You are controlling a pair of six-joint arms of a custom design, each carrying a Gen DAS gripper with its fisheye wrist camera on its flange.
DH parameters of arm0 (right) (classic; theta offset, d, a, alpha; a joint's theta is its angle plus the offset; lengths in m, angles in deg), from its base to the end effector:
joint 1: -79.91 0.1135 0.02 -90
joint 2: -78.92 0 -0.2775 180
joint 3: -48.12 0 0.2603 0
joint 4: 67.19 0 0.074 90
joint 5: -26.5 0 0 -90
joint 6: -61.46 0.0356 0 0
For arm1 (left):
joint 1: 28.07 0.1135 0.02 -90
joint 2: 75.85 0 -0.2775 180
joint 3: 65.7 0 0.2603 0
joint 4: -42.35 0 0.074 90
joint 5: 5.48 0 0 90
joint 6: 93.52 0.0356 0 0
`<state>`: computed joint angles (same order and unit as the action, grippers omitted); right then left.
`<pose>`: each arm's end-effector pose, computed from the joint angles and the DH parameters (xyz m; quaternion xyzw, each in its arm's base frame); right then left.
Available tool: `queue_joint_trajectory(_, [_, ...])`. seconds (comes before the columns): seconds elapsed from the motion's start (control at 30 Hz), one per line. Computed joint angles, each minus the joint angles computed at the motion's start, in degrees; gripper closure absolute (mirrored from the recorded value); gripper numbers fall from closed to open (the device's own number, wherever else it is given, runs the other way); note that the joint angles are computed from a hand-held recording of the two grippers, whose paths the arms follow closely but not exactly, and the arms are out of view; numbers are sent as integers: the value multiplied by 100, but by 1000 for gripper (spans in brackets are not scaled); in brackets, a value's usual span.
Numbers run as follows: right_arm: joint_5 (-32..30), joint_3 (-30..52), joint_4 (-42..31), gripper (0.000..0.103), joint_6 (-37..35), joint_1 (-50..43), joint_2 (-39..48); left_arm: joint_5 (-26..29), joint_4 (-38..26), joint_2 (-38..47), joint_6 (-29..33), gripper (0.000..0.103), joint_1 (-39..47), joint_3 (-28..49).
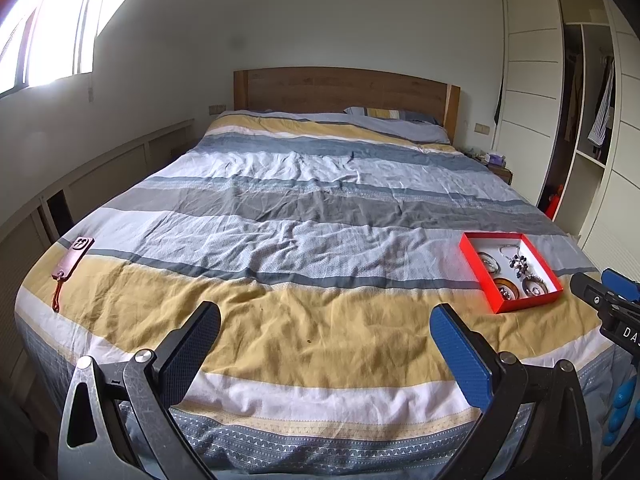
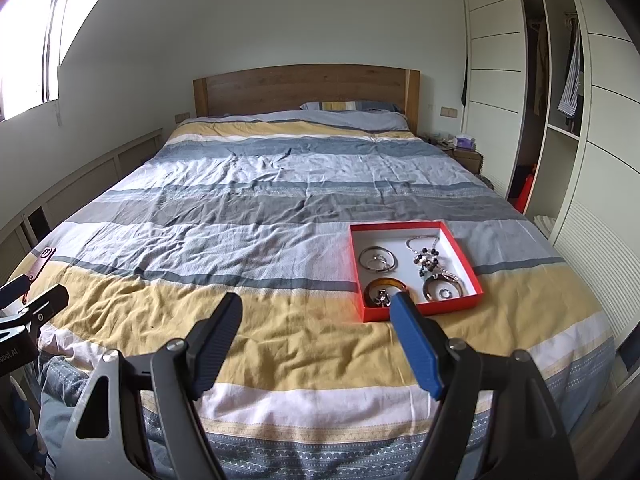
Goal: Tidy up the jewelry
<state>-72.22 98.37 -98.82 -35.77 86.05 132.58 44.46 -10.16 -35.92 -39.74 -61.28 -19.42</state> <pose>0.2030 0.0273 0.2589 -0.1378 0.8745 0.0631 0.4607 0.1264 -0.0553 0.2474 -0.1507 0.8679 0.0614 0.4693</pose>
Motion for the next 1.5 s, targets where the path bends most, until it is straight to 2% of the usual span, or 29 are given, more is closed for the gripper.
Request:
queue_joint_trajectory(1.17, [-36, -215, 115, 28, -64, -114, 83, 86, 128, -24, 135, 1, 136, -135])
queue_joint_trajectory(1.5, [9, -179, 137, 28, -96, -109, 336, 435, 365, -136, 462, 1, 592, -396])
